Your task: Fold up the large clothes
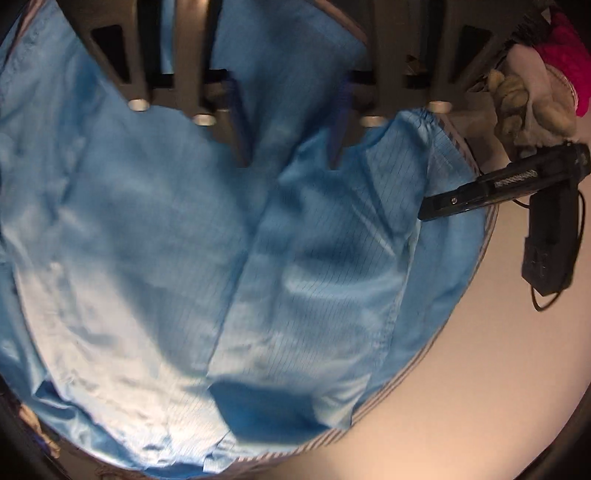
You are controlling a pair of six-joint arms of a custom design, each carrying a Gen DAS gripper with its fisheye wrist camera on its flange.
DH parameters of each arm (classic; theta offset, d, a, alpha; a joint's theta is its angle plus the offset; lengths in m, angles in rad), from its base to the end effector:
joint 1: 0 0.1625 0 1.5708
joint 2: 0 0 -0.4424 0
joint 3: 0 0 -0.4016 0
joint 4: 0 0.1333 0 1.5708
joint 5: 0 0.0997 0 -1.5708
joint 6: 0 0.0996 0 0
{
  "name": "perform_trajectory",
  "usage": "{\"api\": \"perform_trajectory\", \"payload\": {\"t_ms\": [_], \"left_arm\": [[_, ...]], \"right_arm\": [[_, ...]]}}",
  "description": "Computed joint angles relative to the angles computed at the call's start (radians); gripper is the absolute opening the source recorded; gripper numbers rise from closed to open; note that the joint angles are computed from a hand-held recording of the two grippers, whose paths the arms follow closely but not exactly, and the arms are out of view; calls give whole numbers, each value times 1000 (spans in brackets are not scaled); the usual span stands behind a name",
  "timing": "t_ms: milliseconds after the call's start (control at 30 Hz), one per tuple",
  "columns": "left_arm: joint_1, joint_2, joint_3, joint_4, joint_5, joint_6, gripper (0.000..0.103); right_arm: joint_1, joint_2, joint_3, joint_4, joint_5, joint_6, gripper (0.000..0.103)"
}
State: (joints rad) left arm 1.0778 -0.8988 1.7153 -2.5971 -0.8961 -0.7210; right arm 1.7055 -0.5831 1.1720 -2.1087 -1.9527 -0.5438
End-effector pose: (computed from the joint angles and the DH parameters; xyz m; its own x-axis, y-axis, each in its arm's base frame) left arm -0.1421 -0.6776 0.1607 -0.8685 -0.3773 -0.3214 -0.1471 0.8155 -0.5598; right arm 0.2025 -0.7780 0.0856 -0.7153 -0.6348 0.2921 -0.5892 0.7727 0.2362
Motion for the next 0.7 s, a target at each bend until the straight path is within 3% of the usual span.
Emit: {"api": "perform_trajectory", "payload": {"t_ms": [67, 100, 200, 267, 467, 700], "left_arm": [[-12, -5, 3, 16, 39, 2, 0], [-18, -10, 7, 25, 61, 4, 0], [-34, -47, 37, 42, 118, 6, 0], [-44, -88, 72, 65, 172, -15, 0], [-54, -203, 178, 154, 243, -159, 0], [-47, -266, 221, 331, 320, -322, 0]], "right_arm": [[-4, 8, -10, 36, 25, 23, 17], [-5, 10, -8, 44, 34, 26, 7], [-7, 8, -7, 98, 99, 50, 2], [-3, 5, 11, 112, 129, 43, 2], [32, 15, 67, 123, 160, -1, 0], [80, 43, 141, 50, 137, -81, 0]]}}
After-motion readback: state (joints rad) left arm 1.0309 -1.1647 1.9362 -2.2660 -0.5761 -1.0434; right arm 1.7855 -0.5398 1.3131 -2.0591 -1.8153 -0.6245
